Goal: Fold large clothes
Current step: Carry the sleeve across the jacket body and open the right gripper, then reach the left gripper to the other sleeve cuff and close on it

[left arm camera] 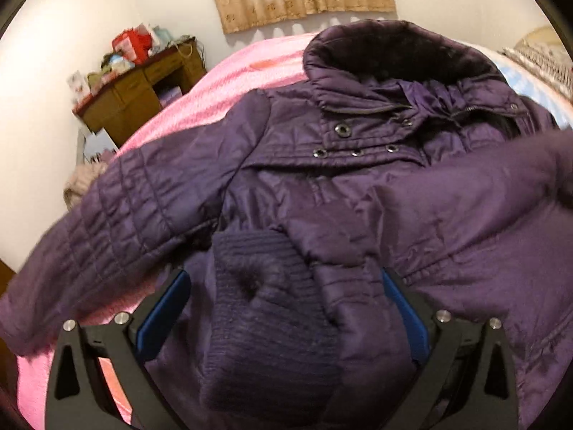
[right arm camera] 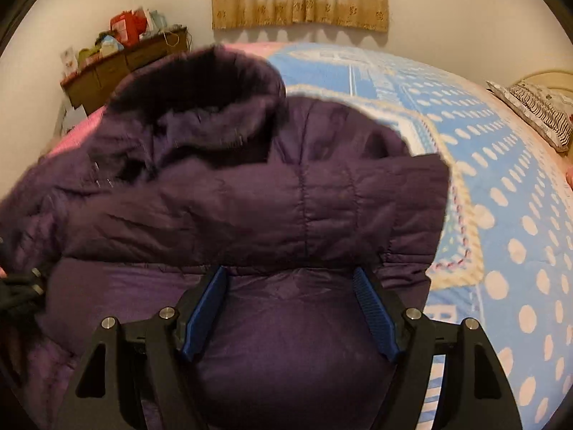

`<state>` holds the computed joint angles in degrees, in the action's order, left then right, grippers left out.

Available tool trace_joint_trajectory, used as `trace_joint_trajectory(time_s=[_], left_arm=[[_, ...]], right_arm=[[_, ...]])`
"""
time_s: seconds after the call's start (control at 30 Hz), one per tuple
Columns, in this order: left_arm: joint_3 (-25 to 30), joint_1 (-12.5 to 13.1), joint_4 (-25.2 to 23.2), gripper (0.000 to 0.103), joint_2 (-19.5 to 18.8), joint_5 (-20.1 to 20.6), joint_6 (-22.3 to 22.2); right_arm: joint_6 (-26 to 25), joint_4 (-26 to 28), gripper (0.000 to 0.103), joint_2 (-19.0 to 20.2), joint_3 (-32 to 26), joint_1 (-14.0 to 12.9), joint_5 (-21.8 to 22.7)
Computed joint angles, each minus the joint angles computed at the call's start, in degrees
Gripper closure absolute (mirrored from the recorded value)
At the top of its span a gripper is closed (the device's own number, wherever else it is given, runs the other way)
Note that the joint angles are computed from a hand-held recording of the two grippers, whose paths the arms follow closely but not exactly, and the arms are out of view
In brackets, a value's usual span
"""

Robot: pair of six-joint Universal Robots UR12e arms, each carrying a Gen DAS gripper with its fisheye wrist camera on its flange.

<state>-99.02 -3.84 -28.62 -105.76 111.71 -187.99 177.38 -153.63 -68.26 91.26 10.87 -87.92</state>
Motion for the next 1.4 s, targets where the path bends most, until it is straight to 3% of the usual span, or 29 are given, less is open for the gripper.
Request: trace_joint_trajectory(time_s=[0.13,0.3,0.47,0.63,0.8,0.9,0.97,1.03,1.13,1.23,1.27,1.4], left_arm=[[0.32,-0.58,-0.25,0.000,-0.40,1.68,0.28],[0.25,-0.45,-0.06,0.000,-0.52,0.93,-0.06],[0.37,-0.60,0.21,0.000,-0.70,1.66,0.45],[0.72,-0.39,-0.76,0.000,-0.68,0.68,0.24],[1.00,-0.92,-0.24,0.000,-0.46,2.33,0.03],[1.19,-1.07,-0.13,0.000,0.76,1.83,-2.91],[1.10,-1.77,2.84,0.000,1.14,1.81,-2.50],[1.97,-2.77,4.11,0.000,0.90,0.83,-1.07],[3.94,-4.38,4.55,0.000,-0.83,-0.39,2.57],[6.47,-5.54,2.21,0.000,-4.01,1.51,4.06],[7.36,-5.76,0.36,0.000,-5.11,2.42,4.76],[6.79,-4.58,0.61,0.000,-5.56,-1.54,3.69]], right_arm=[[-0.38,-0.14,0.029,-0.01,0.36,0.17,-1.04],[-0.96,-0.12,0.029,0.03,0.45,0.28,-1.57],[-2.85,0.11,0.028,0.38,0.07,1.48,-5.58],[-3.47,0.48,0.029,0.27,0.08,1.70,-6.56],[-2.35,2.49,0.028,-0.59,-0.43,1.74,-6.58],[-0.12,-1.41,0.028,-2.69,1.34,1.13,-3.26],[-2.34,-7.78,0.028,-3.52,2.57,1.13,-2.11],[-3.07,-10.09,0.027,-3.13,2.00,1.13,-2.92],[-1.13,-4.46,0.027,-1.15,-1.15,-0.45,1.84],[-2.91,-2.24,0.027,0.68,-2.35,-0.45,-1.61],[-2.81,0.84,0.027,1.27,-3.00,-0.98,-0.55],[-0.22,1.55,0.026,1.39,-2.25,-2.15,3.65]])
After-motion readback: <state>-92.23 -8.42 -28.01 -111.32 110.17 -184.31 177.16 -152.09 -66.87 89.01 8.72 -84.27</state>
